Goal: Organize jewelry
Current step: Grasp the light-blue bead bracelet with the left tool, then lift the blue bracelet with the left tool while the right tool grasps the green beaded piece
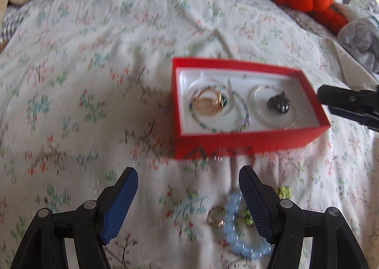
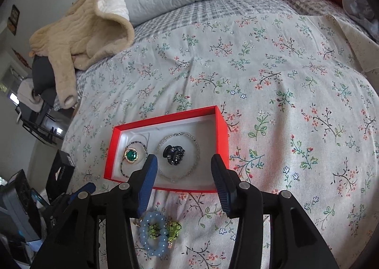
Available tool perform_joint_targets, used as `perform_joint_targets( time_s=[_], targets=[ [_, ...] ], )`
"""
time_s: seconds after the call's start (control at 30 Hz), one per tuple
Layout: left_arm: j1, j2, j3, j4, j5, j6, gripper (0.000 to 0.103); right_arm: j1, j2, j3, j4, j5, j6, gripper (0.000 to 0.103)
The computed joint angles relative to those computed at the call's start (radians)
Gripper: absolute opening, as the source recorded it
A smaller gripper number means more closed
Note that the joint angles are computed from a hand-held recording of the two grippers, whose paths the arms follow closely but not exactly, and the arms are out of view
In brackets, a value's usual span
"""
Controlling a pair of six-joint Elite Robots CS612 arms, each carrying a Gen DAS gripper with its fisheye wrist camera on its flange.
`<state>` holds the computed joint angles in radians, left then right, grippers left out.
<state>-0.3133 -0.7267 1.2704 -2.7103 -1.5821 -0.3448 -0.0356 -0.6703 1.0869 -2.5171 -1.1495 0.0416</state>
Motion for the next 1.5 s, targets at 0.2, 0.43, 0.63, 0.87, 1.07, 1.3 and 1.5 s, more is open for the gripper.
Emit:
perform_joint_targets(
  time_s=[0.2, 0.43, 0.63, 0.87, 1.07, 1.3, 1.5],
  targets=[
    [0.004, -0.016, 0.032, 0.033, -0.011, -0.037, 0.074, 0.004, -0.044, 0.063, 0.033, -0.068, -0.043, 0.056],
    [0.009, -0.025, 0.050, 0.069, -0.055, -0.078, 0.074, 0.007, -0.073, 0.116, 0.101, -0.117, -0.072, 0.056],
    [0.010, -0.029, 0.061, 0.083, -0.106, -0.092, 0.074, 0.012, -0.086, 0.143, 0.123, -0.137, -0.091, 0.056],
    [0.021, -0.015, 0.049, 0.107, -0.258, -0.111, 0.060, 0.017, -0.085, 0.142, 0.144, -0.150, -0.101, 0.056],
    [0.008, -0.004, 0.043, 0.097, -0.261, -0.106, 0.040, 0.020, -0.078, 0.131, 0.159, -0.154, -0.109, 0.057],
    [-0.014, 0.005, 0.033, 0.095, -0.204, -0.076, 0.013, 0.025, -0.069, 0.117, 0.178, -0.157, -0.118, 0.057],
    [-0.021, -0.004, 0.042, 0.075, -0.183, -0.044, 0.008, 0.027, -0.066, 0.111, 0.184, -0.157, -0.122, 0.057]
  ],
)
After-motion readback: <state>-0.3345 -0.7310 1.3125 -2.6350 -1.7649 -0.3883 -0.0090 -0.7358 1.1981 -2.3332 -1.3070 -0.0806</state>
